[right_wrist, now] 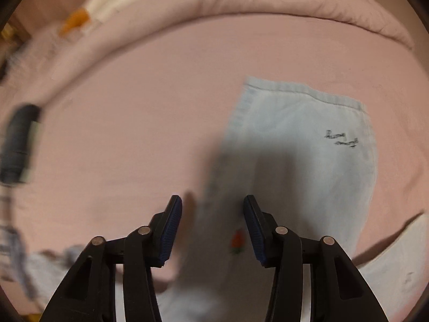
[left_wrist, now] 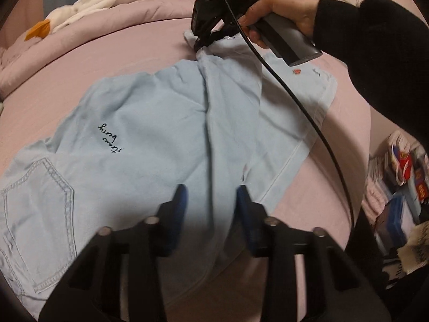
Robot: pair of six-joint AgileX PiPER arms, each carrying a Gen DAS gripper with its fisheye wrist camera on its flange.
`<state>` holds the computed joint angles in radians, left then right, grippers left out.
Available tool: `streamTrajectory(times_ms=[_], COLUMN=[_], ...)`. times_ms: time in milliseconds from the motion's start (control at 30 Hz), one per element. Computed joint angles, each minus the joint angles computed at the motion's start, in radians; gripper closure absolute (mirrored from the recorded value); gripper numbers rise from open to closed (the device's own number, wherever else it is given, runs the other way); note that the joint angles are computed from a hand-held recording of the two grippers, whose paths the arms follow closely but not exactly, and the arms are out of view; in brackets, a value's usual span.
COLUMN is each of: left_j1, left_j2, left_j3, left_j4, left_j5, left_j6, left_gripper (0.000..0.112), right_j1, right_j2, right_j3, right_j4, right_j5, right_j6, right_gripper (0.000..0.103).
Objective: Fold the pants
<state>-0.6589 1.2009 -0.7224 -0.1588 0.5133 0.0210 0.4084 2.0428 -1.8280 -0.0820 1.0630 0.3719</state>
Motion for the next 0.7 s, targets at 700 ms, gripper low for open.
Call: streamTrajectory(times_ms=[700], left_j1=[-0.092], left_j2=[-0.026], left_j3=[0.009], left_j4=[0.251], left_j5=[0.038], left_j6=[-0.282], left_gripper=[0.089], right_j1=[-1.16], right_j2=[-0.889], right_j3=[1.378], right_j4=[1.207], right_j5=[-0.175], right_j6=[-1.253], right_gripper=[0.099])
